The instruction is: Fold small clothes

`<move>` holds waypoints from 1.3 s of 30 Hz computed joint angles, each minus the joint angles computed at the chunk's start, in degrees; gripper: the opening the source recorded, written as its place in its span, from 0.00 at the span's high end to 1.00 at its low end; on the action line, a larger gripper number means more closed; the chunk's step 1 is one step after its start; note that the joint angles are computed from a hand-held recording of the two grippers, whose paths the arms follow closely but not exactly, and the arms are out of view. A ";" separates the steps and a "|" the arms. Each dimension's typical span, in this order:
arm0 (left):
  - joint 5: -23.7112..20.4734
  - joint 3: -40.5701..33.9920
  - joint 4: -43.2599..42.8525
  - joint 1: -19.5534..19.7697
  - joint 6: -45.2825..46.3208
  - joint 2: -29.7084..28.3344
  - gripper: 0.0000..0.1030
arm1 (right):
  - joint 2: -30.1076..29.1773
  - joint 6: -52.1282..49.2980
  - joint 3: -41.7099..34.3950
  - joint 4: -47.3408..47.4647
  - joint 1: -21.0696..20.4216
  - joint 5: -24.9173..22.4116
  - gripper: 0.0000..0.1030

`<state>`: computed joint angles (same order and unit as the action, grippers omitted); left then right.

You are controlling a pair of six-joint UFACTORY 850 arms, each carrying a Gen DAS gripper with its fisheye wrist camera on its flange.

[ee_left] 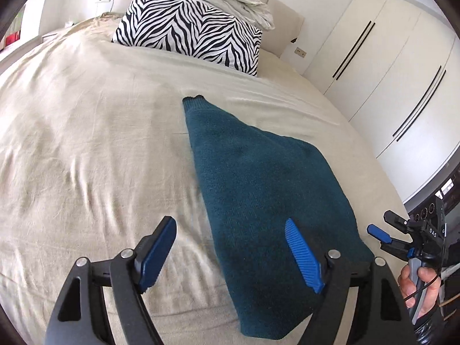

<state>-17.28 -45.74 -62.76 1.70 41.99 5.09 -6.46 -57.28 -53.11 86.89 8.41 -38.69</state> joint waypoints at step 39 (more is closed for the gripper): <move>-16.40 0.05 13.72 6.84 -9.13 8.97 0.60 | -3.65 38.31 -17.27 -41.13 23.42 11.06 0.79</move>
